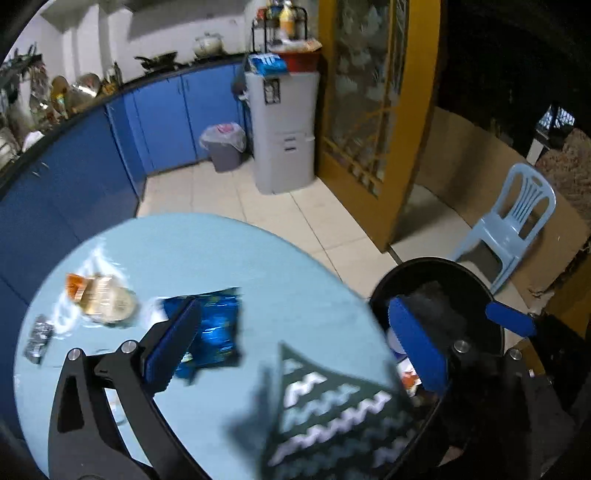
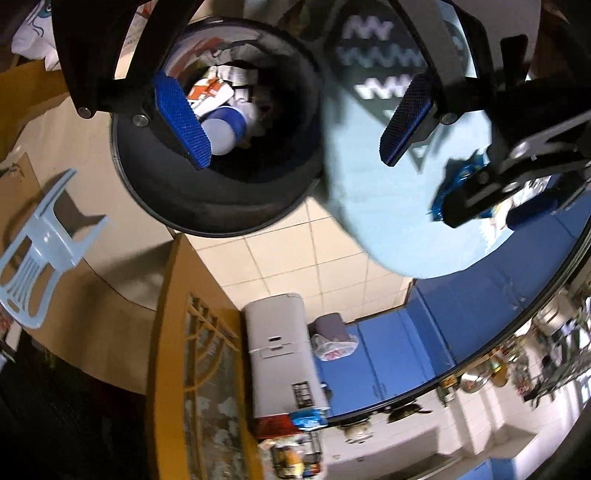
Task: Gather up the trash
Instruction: 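Move both open tools from the bin back over the table, then grasp the blue crinkled wrapper with the right tool while the left tool grasps the silver blister pack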
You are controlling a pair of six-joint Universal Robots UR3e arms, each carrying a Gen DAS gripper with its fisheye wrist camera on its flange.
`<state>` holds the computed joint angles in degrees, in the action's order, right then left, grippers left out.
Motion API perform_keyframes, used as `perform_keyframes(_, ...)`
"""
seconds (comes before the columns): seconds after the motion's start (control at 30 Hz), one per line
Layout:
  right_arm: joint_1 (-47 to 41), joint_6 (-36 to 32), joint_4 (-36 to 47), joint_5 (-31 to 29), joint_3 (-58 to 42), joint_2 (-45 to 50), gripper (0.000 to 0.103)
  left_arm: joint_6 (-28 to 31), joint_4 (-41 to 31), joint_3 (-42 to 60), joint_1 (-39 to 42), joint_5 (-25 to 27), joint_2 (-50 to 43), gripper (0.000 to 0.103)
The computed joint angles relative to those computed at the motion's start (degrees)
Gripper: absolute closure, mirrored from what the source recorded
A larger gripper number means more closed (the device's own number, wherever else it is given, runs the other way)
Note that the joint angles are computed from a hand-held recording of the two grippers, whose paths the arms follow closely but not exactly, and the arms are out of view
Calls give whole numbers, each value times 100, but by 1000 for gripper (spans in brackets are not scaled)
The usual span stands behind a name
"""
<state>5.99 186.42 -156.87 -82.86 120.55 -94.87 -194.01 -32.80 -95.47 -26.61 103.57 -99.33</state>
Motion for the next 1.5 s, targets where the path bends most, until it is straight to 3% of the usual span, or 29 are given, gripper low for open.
perform_keyframes(0.33, 1651, 373, 79, -650, -1368, 1163, 13, 547, -122, -2007, 1725, -373, 2175, 3)
perform_keyframes(0.47, 2089, 629, 225, -733, -2069, 1755, 13, 1298, -133, -2721, 2841, -685, 2880, 3)
perform_keyframes(0.7, 2652, 953, 808, -1001, -3584, 2879, 13, 2658, -31, -3788, 4992, -1772, 3937, 3)
perform_keyframes(0.83, 2826, 1072, 1184, -1179, -4319, 3395, 13, 2995, 522, -4030, 5467, -1797, 3798, 3)
perform_keyframes(1.0, 2927, 1180, 1684, -1385, -5124, 3941, 13, 3438, 819, -4047, 6294, -2307, 3360, 3)
perform_keyframes(1.17, 2951, 1252, 2027, -1518, -5647, 4318, 13, 3638, 570, -3836, 6862, -2918, 2834, 3)
perform_keyframes(1.33, 2953, 1324, 2325, -1620, -6000, 4563, 13, 3639, 533, -3706, 6958, -3057, 2332, 5)
perform_keyframes(1.37, 2955, 1346, 2320, -1656, -6008, 4580, 13, 3628, 505, -3687, 6974, -3053, 2247, 10)
perform_keyframes(1.47, 2940, 1303, 2345, -1652, -6025, 4642, 28, 3536, 388, -3612, 6934, -2950, 2202, 27)
perform_keyframes(1.5, 2937, 1294, 2395, -1635, -6073, 4676, 40, 3503, 439, -3635, 6932, -2899, 2220, 33)
